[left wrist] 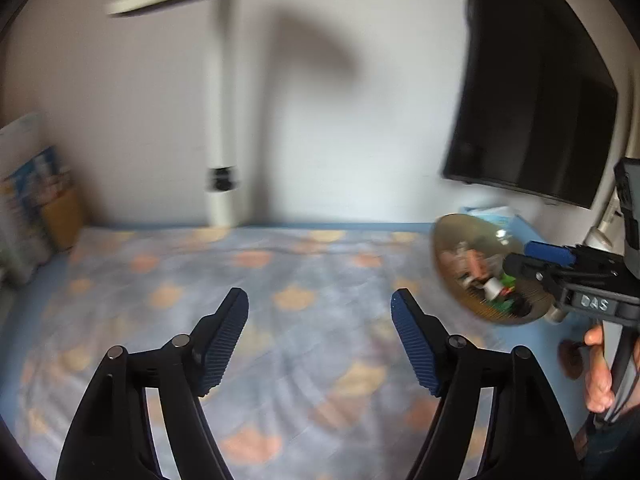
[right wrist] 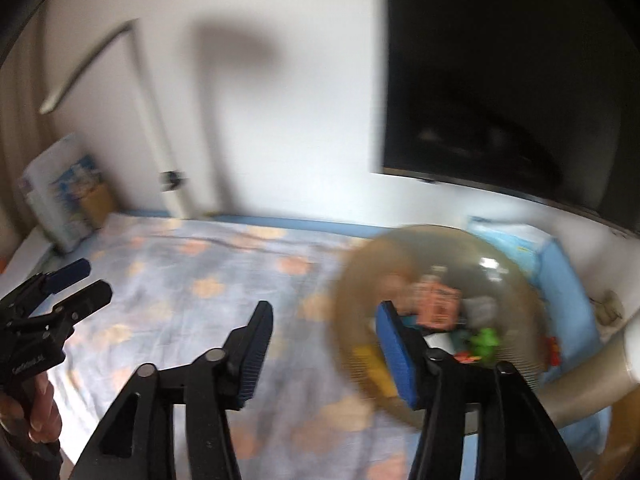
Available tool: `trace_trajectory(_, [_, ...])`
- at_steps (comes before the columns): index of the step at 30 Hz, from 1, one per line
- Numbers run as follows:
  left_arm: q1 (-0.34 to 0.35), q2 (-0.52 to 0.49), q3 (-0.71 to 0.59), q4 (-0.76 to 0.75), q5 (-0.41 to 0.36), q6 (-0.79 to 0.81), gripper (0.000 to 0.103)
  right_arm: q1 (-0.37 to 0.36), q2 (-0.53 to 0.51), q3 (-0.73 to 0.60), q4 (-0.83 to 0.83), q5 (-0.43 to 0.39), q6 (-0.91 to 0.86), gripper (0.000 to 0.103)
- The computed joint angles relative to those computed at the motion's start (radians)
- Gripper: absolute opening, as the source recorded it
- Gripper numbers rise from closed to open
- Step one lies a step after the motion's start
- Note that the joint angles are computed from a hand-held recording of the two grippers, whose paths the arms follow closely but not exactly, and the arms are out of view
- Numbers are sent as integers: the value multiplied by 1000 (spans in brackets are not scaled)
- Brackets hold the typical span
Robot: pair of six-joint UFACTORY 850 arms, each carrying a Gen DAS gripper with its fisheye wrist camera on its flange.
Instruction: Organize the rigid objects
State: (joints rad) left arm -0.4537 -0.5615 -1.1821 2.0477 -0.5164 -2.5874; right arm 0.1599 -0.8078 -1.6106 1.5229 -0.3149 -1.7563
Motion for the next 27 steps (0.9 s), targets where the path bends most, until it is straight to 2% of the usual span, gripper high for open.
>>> trace_trajectory(3, [0,28,104,-55,-24,-48,76,35,43,106,174,-41,-170,63])
trace_trajectory(6, [13,-15,164,-44,-11,-167,76,71,39,204,396,-44,-410,63])
trace_trajectory(8, [9,-47,162,-89,-23,-123,76,100,4,232,513,-18,-561,63])
trace_trajectory(10, [-2,-74,152,-122,-60,-81,76,115,-28,226,519,4,-583,63])
trace_trajectory(13, [2,-86,159,-71,-77,-141,76,124,-54,221,536,4,-620,63])
trace_trajectory(15, [10,-104,153,-40,-72,-195,77,128,-64,213,541,17,-650,63])
trace_trajectory(18, [10,-122,128,-143,-34,-115,77,135,-67,225,646,24,-782,63])
trace_trajectory(20, [-1,-118,137,-115,-69,-137,77,130,-82,221,605,7,-742,64])
trace_trajectory(22, [-3,-123,128,-141,-63,-104,79,135,-91,208,596,36,-722,64])
trace_trajectory(25, [-3,-139,102,-214,-49,-22,79,133,-82,225,693,17,-811,71])
trace_trajectory(27, [-5,-144,94,-232,-48,2,79,130,-75,237,759,10,-862,81])
